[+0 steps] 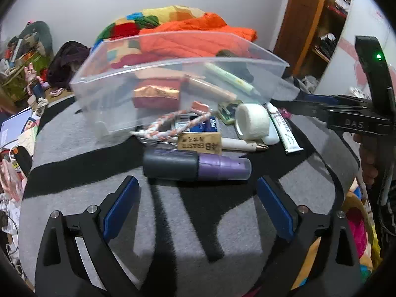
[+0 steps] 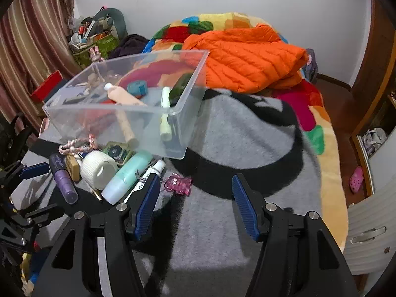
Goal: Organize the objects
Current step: 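Grasp the purple-and-black cylinder with the left tool while the right tool grasps the pink clip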
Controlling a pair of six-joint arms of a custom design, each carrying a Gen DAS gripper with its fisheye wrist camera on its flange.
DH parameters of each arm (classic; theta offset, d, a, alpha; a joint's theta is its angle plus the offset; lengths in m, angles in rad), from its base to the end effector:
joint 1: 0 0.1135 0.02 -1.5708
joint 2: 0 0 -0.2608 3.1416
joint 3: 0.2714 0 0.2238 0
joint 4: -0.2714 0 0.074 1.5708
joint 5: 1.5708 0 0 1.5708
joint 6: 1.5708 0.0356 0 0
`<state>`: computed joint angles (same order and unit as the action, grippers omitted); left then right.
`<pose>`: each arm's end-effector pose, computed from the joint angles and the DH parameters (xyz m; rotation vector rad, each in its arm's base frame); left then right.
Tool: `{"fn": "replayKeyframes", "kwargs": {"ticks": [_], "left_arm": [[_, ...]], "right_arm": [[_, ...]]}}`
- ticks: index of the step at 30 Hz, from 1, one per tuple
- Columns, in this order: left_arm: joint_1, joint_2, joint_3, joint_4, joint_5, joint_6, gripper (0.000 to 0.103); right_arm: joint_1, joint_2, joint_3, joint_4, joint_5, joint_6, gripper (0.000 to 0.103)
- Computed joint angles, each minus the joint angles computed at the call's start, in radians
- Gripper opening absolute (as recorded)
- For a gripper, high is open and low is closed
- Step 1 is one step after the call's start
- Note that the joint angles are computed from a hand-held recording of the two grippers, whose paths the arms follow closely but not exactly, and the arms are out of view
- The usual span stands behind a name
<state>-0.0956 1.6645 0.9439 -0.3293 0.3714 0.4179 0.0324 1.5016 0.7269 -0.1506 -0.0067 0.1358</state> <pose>0.2967 -0.0414 0.1830 0.7705 2.4324 -0.3636 0.2638 0.0088 0.1782 0.1263 2.4946 0.0785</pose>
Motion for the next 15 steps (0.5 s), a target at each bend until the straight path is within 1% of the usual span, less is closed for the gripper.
{"fn": "replayKeyframes", "kwargs": {"ticks": [3, 4, 7, 10, 11, 12, 14, 15], "left_arm": [[-0.032, 0.024, 0.025, -0.005, -0.051, -0.015, 0.097], [-0.035, 0.03, 0.031, -0.003, -0.053, -0.018, 0.097], [-0.039, 0.054, 0.052, -0.003, -0.055, -0.032, 0.097], [-0.037, 0.068, 0.052, 0.024, -0.057, -0.045, 0.097], [-0.037, 0.065, 0.045, 0.038, -0.056, -0.049, 0.097], [-0.038, 0.06, 0.032, 0.057, -0.056, -0.055, 0.097], [-0.036, 0.043, 0.007, 0.077, -0.048, -0.053, 0.096], [-0.032, 0.037, 0.002, 0.076, -0.035, -0.042, 0.093]], "right_arm": [[0.011, 0.043, 0.008, 0.017, 0.003, 0.005, 0.056], [0.018, 0.058, 0.011, 0.021, 0.005, 0.007, 0.056], [0.038, 0.079, 0.007, 0.039, 0.008, 0.008, 0.046], [0.056, 0.08, -0.009, 0.07, 0.017, 0.005, 0.035], [0.059, 0.08, -0.009, 0.074, 0.016, 0.003, 0.026], [0.062, 0.08, -0.009, 0.077, 0.017, 0.001, 0.024], [0.073, 0.077, -0.016, 0.089, 0.043, 0.0, 0.024], [0.076, 0.075, -0.017, 0.092, 0.049, -0.001, 0.024]]}}
